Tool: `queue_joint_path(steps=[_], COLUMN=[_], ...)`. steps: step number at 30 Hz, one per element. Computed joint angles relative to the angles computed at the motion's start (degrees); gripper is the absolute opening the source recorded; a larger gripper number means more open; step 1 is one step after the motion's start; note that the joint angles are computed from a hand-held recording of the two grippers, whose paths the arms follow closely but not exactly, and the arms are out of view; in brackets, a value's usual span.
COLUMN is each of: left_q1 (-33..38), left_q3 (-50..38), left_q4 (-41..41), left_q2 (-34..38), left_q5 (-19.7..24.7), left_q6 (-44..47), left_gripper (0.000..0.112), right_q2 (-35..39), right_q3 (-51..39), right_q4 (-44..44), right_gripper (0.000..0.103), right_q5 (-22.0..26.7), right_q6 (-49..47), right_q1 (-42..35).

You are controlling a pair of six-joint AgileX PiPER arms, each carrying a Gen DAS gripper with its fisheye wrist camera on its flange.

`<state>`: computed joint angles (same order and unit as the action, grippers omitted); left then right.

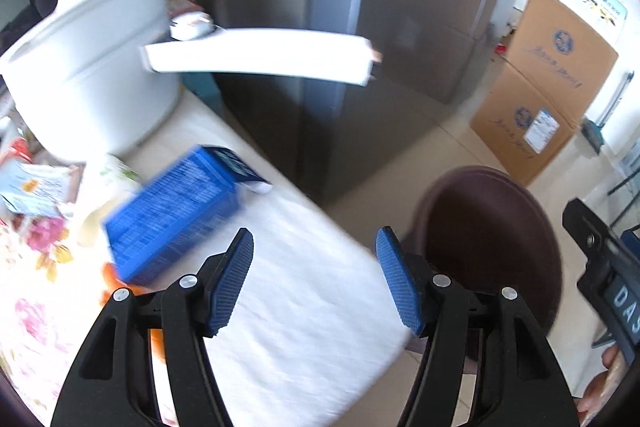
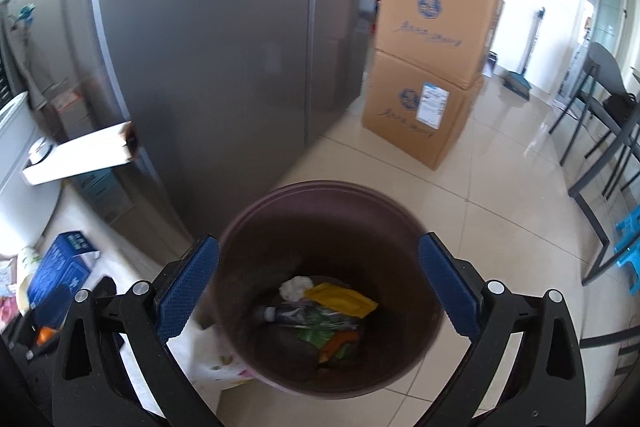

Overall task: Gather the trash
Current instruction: 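Move the left tool to the blue toothpaste box and grasp it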

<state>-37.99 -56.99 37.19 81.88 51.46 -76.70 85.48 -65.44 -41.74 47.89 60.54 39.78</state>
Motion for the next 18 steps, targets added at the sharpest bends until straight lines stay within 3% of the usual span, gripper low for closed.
queue_joint_path(steps=[4,9,11,12,18], left_q1=[3.47,9.95,12.67,13.51,16.13], left_q3=[1.73,1.70,0.16,-1.05,-6.26], left_q4=[0.23,-1.86,-2.47,-2.94,-2.18], left_q2=[-2.05,-1.12,0.98,2.31,9.12], left_q5=[1.30,1.38,1.47,2.07,3.32], left_q6=[3.46,13.99,20.44,23.59,38.55], left_gripper=[0.067,0.067,0.071,0.079,0.080], right_q2=[2.44,4.90,5.68,6.14,6.63], right_q3=[-2.27,-4.90,-5.73,-6.20,-6.43], right_q4=[-0.53,-1.19,-1.36,-1.81,-3.41], right_gripper=[0.096,0.096,0.096,0.096,0.096], right_q5=[1.29,2.38,2.85,3.35,4.39], right_q6=[1.19,2.82,3.02,3.14,3.14], right_q1=[4.14,8.18,9.51,10.28,11.59])
